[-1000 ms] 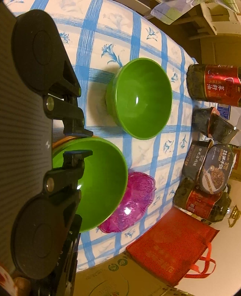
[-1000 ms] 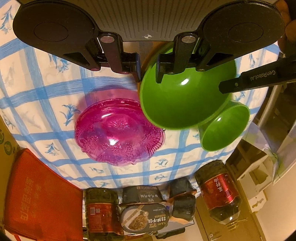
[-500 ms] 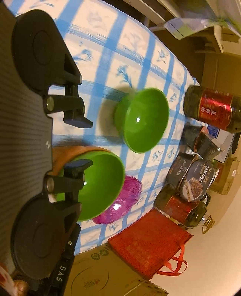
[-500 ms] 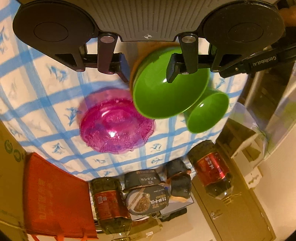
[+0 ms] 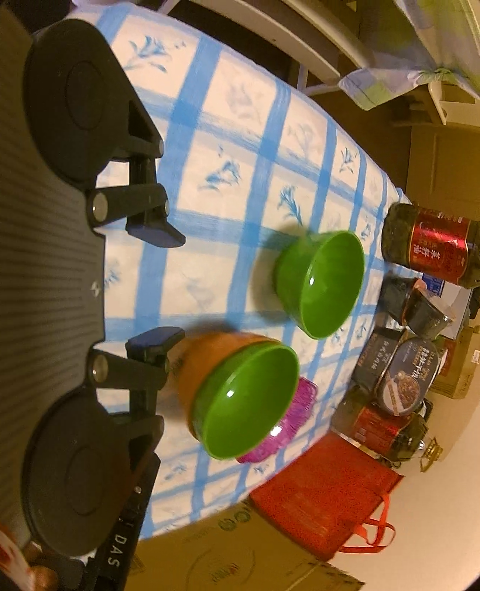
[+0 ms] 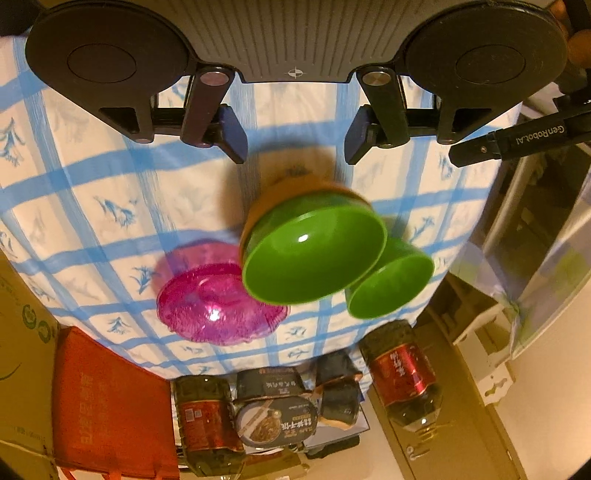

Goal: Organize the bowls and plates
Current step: 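Move both grippers to the rim of the smaller green bowl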

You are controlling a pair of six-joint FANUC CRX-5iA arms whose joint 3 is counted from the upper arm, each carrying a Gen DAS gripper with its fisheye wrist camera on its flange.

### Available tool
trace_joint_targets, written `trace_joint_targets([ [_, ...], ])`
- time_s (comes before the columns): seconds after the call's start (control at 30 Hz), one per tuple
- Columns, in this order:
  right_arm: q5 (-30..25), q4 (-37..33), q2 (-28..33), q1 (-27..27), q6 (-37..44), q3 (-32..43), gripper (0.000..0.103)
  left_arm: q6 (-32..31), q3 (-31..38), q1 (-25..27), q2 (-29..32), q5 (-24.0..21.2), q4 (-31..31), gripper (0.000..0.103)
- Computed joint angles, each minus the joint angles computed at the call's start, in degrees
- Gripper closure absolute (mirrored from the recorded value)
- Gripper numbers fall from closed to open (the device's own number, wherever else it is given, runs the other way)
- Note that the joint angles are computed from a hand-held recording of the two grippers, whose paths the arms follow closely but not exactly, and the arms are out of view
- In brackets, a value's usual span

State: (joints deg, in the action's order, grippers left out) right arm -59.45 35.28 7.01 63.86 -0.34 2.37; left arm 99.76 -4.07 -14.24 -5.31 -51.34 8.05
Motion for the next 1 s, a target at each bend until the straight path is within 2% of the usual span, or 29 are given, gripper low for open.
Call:
trace_joint_targets([
  [0.27,-0.9,-1.2,-0.2,1.7,0.1,0.0,0.041,0.0,-0.7,-1.0,-2.2,-1.4,-3.4,0.053],
  [1.0,-2.1,-0.7,0.6,2.3,1.1,2.0,0.04,-1.6,-1.9,0.4,-3.9,-1.2,-1.5,0.048],
])
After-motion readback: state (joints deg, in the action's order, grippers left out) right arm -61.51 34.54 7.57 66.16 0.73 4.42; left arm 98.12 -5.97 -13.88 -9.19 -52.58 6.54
